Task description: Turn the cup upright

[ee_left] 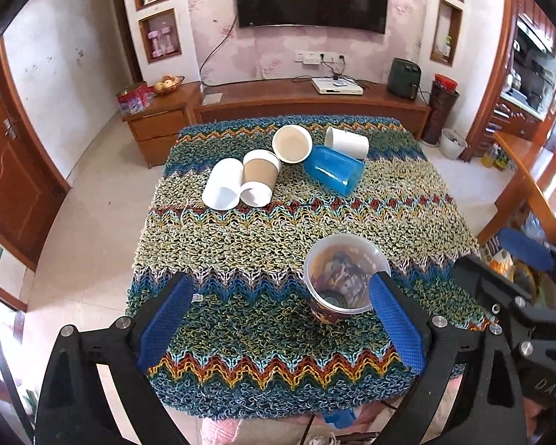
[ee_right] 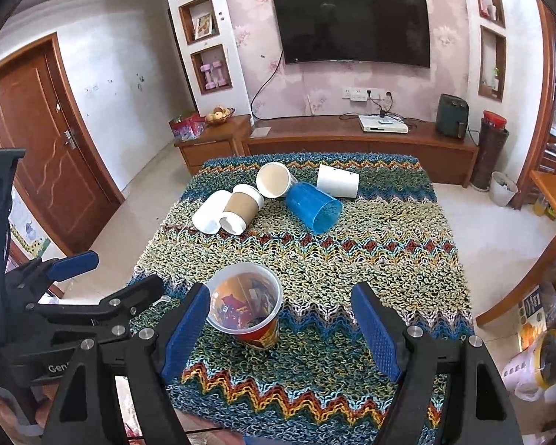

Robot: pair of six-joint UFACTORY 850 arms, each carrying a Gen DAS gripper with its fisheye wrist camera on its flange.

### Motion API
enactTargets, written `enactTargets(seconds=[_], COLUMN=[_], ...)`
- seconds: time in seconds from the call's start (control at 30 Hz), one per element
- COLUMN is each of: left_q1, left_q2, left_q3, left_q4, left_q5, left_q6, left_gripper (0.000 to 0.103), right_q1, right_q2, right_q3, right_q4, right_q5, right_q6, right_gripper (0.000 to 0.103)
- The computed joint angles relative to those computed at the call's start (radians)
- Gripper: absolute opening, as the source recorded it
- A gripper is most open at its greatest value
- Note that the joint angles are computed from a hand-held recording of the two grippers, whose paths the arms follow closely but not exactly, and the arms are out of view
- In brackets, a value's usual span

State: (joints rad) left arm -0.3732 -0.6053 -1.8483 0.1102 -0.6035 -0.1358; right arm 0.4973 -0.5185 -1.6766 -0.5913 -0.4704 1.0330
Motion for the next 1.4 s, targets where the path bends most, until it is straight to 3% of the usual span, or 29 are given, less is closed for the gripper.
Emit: enactTargets(seconds=[0.73,1.4], left_q1=[0.005,-0.007], left_q2=[0.028,0.018], left_q3=[0.028,0.014], left_q4=[0.057,0.143], left_q5=[0.000,0.005], left_q6=[-0.157,-0.224], left_gripper=[0.097,0.097], right_q1=[0.057,0.057], right_q2=[0.026,0.025], right_q3=[0.011,0.004], right_q4=[-0.206,-0.255], right_q5=[-0.027,-0.036], right_q6=[0.161,0.217], right_gripper=[0.079,0.079])
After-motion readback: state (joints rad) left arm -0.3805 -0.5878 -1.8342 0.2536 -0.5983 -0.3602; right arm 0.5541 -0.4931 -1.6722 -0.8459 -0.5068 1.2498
